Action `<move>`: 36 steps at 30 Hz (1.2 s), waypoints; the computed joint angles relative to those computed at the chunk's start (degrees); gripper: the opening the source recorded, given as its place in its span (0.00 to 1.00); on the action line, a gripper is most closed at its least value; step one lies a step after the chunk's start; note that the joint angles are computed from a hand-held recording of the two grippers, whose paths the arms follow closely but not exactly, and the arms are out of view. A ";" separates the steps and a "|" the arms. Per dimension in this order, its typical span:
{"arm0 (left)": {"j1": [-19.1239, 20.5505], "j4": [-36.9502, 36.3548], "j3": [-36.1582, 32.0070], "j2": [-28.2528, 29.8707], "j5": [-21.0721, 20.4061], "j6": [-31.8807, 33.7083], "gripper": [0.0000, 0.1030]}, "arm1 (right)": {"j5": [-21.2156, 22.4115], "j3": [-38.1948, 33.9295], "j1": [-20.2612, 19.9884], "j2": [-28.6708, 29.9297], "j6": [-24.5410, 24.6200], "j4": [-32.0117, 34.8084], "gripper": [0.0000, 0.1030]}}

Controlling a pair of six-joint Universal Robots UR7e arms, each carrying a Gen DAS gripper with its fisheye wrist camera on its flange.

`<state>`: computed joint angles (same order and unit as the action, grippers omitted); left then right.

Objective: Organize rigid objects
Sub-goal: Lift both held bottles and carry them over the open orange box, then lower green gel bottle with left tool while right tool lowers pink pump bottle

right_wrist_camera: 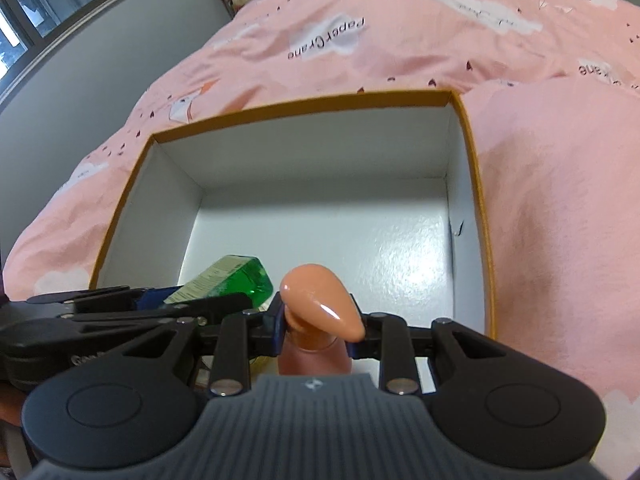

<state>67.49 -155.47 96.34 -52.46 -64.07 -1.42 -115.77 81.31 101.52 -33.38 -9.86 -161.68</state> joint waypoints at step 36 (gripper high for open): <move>3.09 0.87 -2.38 -1.66 -2.33 -2.05 0.45 | -1.69 -7.99 -1.61 5.02 5.61 9.32 0.25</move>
